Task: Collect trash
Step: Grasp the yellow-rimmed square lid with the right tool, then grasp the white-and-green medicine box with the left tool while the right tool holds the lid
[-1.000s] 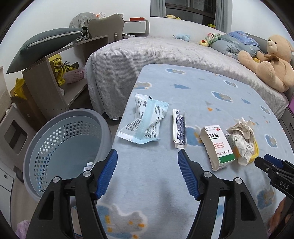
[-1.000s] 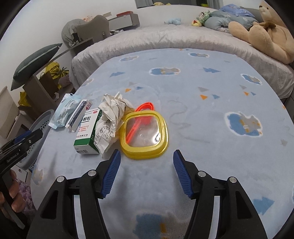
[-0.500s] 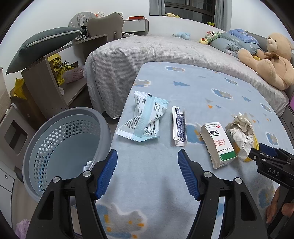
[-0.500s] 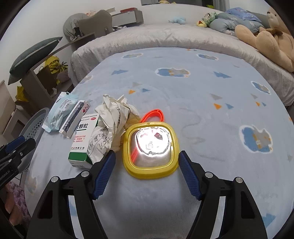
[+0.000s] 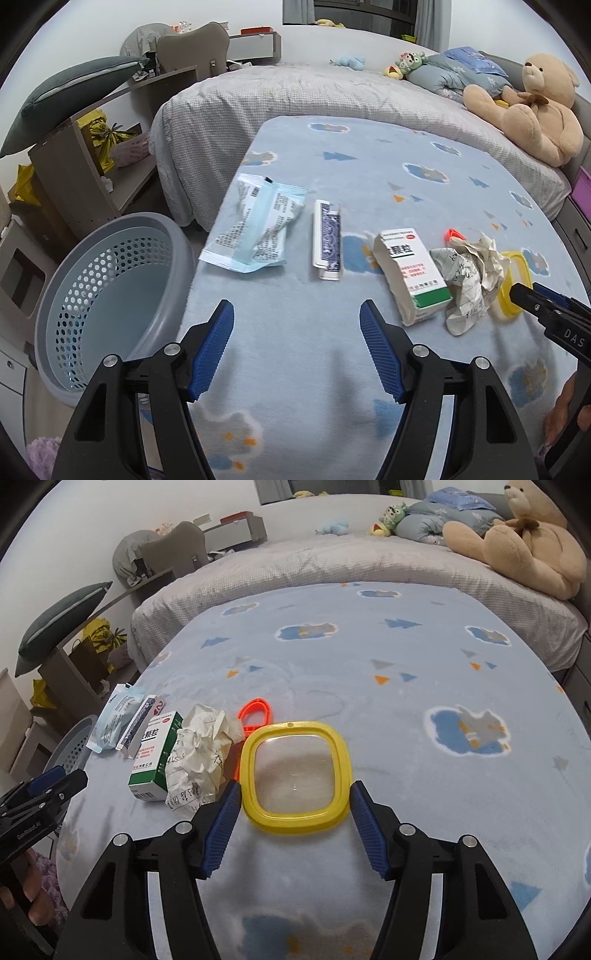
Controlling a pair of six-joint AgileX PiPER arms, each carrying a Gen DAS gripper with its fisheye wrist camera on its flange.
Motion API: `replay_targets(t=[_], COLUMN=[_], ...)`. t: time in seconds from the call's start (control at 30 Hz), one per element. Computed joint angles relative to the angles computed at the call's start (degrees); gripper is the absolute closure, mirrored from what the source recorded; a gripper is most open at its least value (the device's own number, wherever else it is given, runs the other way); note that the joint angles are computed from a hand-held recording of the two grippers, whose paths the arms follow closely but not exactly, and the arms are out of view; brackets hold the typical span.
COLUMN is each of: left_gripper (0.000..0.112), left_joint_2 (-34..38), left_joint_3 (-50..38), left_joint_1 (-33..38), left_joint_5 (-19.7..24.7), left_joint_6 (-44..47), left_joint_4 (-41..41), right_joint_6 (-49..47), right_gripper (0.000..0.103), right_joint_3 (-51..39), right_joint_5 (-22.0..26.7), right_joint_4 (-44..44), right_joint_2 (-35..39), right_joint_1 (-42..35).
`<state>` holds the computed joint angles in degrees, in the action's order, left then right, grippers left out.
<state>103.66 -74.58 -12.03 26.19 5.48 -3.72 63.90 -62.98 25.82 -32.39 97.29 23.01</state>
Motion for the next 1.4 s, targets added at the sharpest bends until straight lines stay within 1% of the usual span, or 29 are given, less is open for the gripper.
replay_targets(t=[0.17, 0.3, 0.4, 0.53, 0.67, 0.73, 1.0, 1.17, 1.4], left_gripper=[0.044, 0.044, 0.044, 0.044, 0.044, 0.044, 0.044, 0.044, 0.045], left_joint_2=[1.0, 2.4, 3.8, 6.8, 9.6, 11.0, 13.7, 14.6, 16.0], left_joint_3=[-1.6, -4.1, -6.3, -10.5, -14.9, -16.8, -20.9, -21.2, -22.4], left_joint_1=[-3.0, -5.3, -7.0, -8.7, -8.9, -9.5, -10.4, -10.8, -10.2], left_joint_5=[1.4, 3.3, 4.4, 7.6, 11.2, 12.4, 15.0, 15.1, 14.7], left_joint_6=[-4.4, -6.2, -8.1, -9.2, -8.1, -9.3, -9.9, -11.2, -10.6], left_joint_4=[3.8, 3.8, 5.5, 5.8, 3.5, 4.7, 4.7, 5.9, 4.5], right_joint_6=[1.6, 3.0, 3.4, 2.2, 1.7, 1.1, 1.2, 0.0, -0.6], right_gripper=[0.044, 0.044, 0.044, 0.044, 0.044, 0.044, 0.044, 0.044, 0.044], right_joint_3=[5.6, 7.7, 9.2, 10.7, 11.7, 12.2, 14.0, 14.4, 14.6], right_joint_5=[-3.8, -5.9, -7.9, -10.6, -12.2, -13.1, -15.1, -15.7, -15.8], right_joint_4=[-0.6, -2.3, -2.7, -1.4, -1.2, -0.4, -0.3, 1.0, 1.6], right_joint_2=[-4.2, -6.1, -7.1, -7.8, -8.3, -8.6, -10.3, -10.7, -10.9], right_joint_1=[-2.0, -2.8, -3.3, -4.2, -4.7, -5.1, -6.0, -6.5, -6.6])
